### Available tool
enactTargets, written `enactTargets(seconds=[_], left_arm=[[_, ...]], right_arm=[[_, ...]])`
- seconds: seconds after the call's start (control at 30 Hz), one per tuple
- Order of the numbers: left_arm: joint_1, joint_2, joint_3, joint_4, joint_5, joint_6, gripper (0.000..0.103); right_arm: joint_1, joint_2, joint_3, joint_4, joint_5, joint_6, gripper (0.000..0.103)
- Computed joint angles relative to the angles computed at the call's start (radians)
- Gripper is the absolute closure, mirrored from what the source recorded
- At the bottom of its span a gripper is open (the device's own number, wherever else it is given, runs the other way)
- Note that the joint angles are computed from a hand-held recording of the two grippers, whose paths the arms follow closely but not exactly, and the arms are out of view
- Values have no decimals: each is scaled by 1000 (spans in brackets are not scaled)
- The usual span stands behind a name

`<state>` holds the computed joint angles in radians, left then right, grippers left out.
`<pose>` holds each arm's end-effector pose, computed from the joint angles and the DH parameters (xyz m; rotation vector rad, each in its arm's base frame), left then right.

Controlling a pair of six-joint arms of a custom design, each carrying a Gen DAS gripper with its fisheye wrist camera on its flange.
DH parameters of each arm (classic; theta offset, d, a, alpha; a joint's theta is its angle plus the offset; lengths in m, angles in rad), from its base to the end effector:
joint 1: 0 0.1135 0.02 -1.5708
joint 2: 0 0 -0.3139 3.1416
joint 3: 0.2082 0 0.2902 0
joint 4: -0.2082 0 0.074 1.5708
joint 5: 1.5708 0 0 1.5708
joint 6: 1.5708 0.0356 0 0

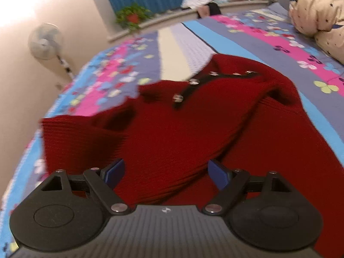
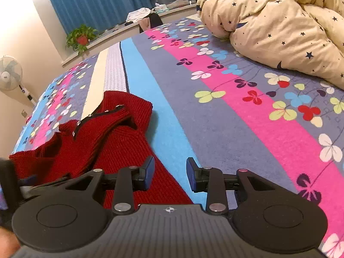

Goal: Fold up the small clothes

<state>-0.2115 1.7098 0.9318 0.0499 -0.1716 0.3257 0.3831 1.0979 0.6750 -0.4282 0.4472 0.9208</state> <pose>0.3819 -0.0758 0.1952 0.5243 2.2386 0.2560 0.2195 0.0719 0.2513 0.8041 2.1745 0.1097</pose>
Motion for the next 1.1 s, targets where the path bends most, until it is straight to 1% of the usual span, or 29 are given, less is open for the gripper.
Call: enactTargets(seconds=[0.2,0.23,0.27,0.3,0.33,0.4,0.47,0.57,0.63,0.8,0.87,0.93,1.0,1.07,1.1], left_arm=[[-80,135,81,54,-80,58,15],[-86,151,97,54,-92,70,19],[-88,165,113,50,-98,83,26],[-86,175,129,41,-93,97,44],[-82,175,138,28,-83,109,66],[-73,166,140,32,-66,139,91],[-60,141,121,60,-57,165,91],[-19,105,112,66,-14,200,92],[12,85,115,66,-2,217,92],[158,36,192,-8,84,225,92],[254,35,256,-33,124,246,93],[350,55,330,-59,143,259,93],[461,107,442,-105,133,244,93],[576,197,606,-188,104,198,92],[617,242,683,-229,85,173,88]], right_arm=[[-21,12,-2,9,-35,-17,69],[-24,16,-2,12,-38,-23,69],[-27,20,-3,14,-42,-29,69],[-30,28,-2,15,-46,-32,69],[-31,38,2,13,-50,-33,69],[-37,57,6,20,-63,-43,69],[-34,67,10,23,-65,-46,69],[-25,80,18,36,-69,-60,69],[-17,89,21,39,-74,-63,69],[1,94,28,39,-74,-78,69],[-2,100,28,37,-81,-78,69],[-3,103,28,36,-89,-75,69],[2,107,30,37,-91,-76,69],[12,111,35,34,-87,-81,69],[16,112,37,34,-86,-81,69]])
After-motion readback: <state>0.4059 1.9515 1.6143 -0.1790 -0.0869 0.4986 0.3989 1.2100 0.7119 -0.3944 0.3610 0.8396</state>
